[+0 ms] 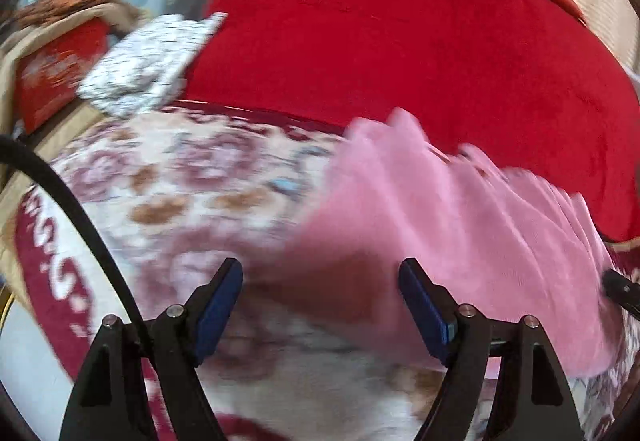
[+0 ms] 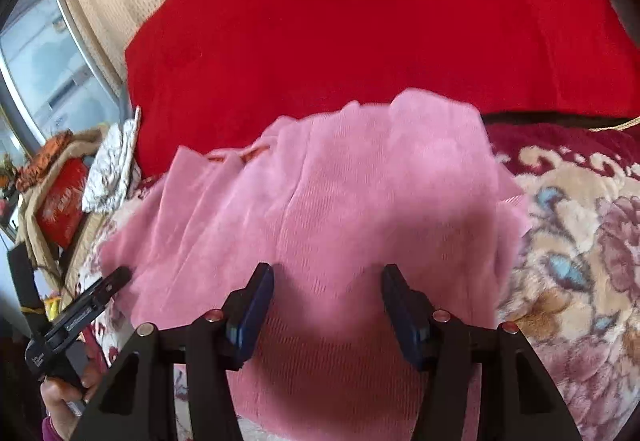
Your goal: Fold large clothes
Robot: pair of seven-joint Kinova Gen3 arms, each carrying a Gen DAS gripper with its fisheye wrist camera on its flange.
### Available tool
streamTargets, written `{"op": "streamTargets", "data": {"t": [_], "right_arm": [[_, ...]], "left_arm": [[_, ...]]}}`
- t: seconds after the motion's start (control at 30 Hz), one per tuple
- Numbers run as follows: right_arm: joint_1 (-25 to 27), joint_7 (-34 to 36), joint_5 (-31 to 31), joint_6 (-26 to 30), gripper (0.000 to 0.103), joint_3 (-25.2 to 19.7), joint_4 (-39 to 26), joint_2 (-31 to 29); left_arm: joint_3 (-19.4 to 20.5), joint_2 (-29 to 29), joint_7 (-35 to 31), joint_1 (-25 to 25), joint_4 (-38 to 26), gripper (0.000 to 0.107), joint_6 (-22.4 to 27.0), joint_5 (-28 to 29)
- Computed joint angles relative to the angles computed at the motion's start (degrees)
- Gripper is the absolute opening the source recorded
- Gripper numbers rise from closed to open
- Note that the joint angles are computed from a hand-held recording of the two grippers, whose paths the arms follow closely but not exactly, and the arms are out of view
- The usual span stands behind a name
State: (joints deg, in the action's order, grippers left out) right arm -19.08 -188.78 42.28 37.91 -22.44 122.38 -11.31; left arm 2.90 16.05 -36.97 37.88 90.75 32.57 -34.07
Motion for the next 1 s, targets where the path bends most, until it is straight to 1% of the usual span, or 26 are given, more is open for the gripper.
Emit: {"op": "streamTargets", "data": {"t": [0.03, 0.07, 0.1, 0.13, 0.17, 0.2, 0.23, 0.27, 0.3, 0.33, 0.37, 0.4, 0.43, 0.47, 0.5, 0.53, 0.6, 0.63, 0.7, 0.73, 0.77, 0.8, 0.83, 0.87, 0.93, 1.0], "right_arm": [[1.23, -1.09, 0.69, 1.11, 0.06, -1.31, 0.1, -0.49], [1.82, -2.65, 1.58, 1.29, 0.06, -1.57, 0.76, -1.34], [1.53, -4.57, 2.72, 0.54, 0.06, -0.78, 1.8, -2.39], [2.31, -6.28, 3.6, -0.92, 0.06, -0.8, 2.81, -3.36], [3.28, -7.05, 3.75, -2.18, 0.06, -0.8, 3.47, -4.13], [3.91, -6.89, 3.56, -2.68, 0.06, -0.79, 3.55, -3.99], [4.62, -5.97, 2.69, -2.68, 0.06, -1.05, 3.2, -3.59], [4.66, -4.12, 1.11, -3.22, 0.06, -0.26, 2.76, -2.66], [3.64, -1.79, -1.09, -3.68, 0.06, 1.52, 2.44, -1.88], [2.34, 0.54, -3.42, -4.6, 0.06, 3.82, 2.32, -0.56], [2.11, 2.87, -5.53, -5.73, 0.059, 5.22, 2.57, -0.1], [2.54, 4.31, -6.72, -6.54, 0.059, 5.55, 2.8, -0.56], [3.77, 5.43, -7.73, -6.88, 0.059, 4.83, 2.8, -0.96], [4.51, 5.92, -8.39, -7.37, 0.059, 4.55, 3.09, -1.78], [5.56, 5.48, -8.36, -8.43, 0.059, 3.94, 3.73, -2.68], [6.57, 4.97, -8.41, -9.39, 0.059, 3.27, 4.59, -3.71], [8.66, 4.49, -8.6, -10.7, 0.059, 1.92, 5.99, -5.37], [9.33, 4.83, -9.02, -10.44, 0.059, 1.09, 5.86, -5.55], [10.38, 6.71, -9.68, -9.89, 0.059, -0.11, 5.65, -5.42], [10.27, 7.96, -10.24, -9.76, 0.059, 0.0, 5.54, -5.13], [9.53, 10.07, -11.73, -10.08, 0.059, 1.17, 5.53, -4.65], [9.57, 11.25, -12.86, -11.06, 0.059, 1.4, 5.95, -4.2], [10.66, 11.5, -13.09, -12.07, 0.059, 0.58, 6.31, -4.1], [11.27, 11.12, -13.17, -13.08, 0.059, 0.03, 6.96, -4.63], [10.6, 12.59, -16.13, -15.71, 0.059, 1.55, 8.74, -6.36], [8.78, 15.13, -20.53, -20.05, 0.059, 4.7, 12.05, -9.2]], "left_arm": [[-2.65, -0.66, 2.33, 1.66, 0.57, 0.081, -0.52, -1.27], [-5.28, -1.3, 4.66, 3.56, 0.89, 0.081, -0.68, -2.99], [-6.85, -1.72, 6.13, 4.69, 0.91, 0.081, -0.89, -4.74], [-7.36, -1.99, 6.66, 4.89, 1.13, 0.081, -1.8, -5.7], [-6.81, -2.14, 6.26, 4.06, 1.46, 0.081, -3.64, -5.76], [-5.2, -2.25, 4.93, 2.6, 1.75, 0.081, -5.79, -4.98], [-2.55, -2.13, 2.67, 0.36, 1.66, 0.081, -7.0, -3.36], [0.11, -1.68, 0.34, -1.58, 1.15, 0.081, -7.28, -1.91], [2.76, -0.62, -1.99, -2.93, -0.14, 0.081, -6.63, -0.66], [5.42, 1.12, -4.32, -3.79, -1.96, 0.081, -5.05, 0.08], [8.01, 2.39, -6.65, -4.95, -3.7, 0.081, -2.72, 0.7], [9.53, 4.17, -8.98, -5.04, -5.56, 0.081, -0.39, 1.09], [10.0, 6.22, -11.31, -4.32, -7.38, 0.081, 1.94, 1.06], [9.41, 7.76, -13.64, -3.1, -9.07, 0.081, 4.27, 1.45], [7.75, 9.02, -15.16, -1.02, -10.65, 0.081, 6.6, 1.71], [5.18, 9.61, -15.78, 1.63, -12.28, 0.081, 8.93, 2.15], [2.33, 10.24, -15.27, 5.13, -13.98, 0.081, 11.69, 0.51], [2.08, 10.17, -15.57, 5.86, -14.45, 0.081, 12.69, 0.3], [2.09, 10.82, -18.18, 6.55, -16.87, 0.081, 14.56, 1.7], [2.16, 11.3, -19.64, 6.98, -18.79, 0.081, 15.89, 2.2], [1.8, 11.48, -20.17, 7.92, -19.87, 0.081, 16.87, 2.3], [2.04, 12.19, -21.49, 8.39, -22.02, 0.081, 18.36, 3.02], [2.61, 12.88, -22.95, 8.26, -23.61, 0.081, 19.53, 4.12], [2.29, 14.02, -25.02, 8.59, -26.27, 0.081, 21.64, 6.14], [3.15, 17.33, -27.26, 7.89, -31.58, 0.081, 25.27, 8.69], [2.52, 20.76, -27.22, 8.06, -36.88, 0.081, 29.44, 10.32]]}}
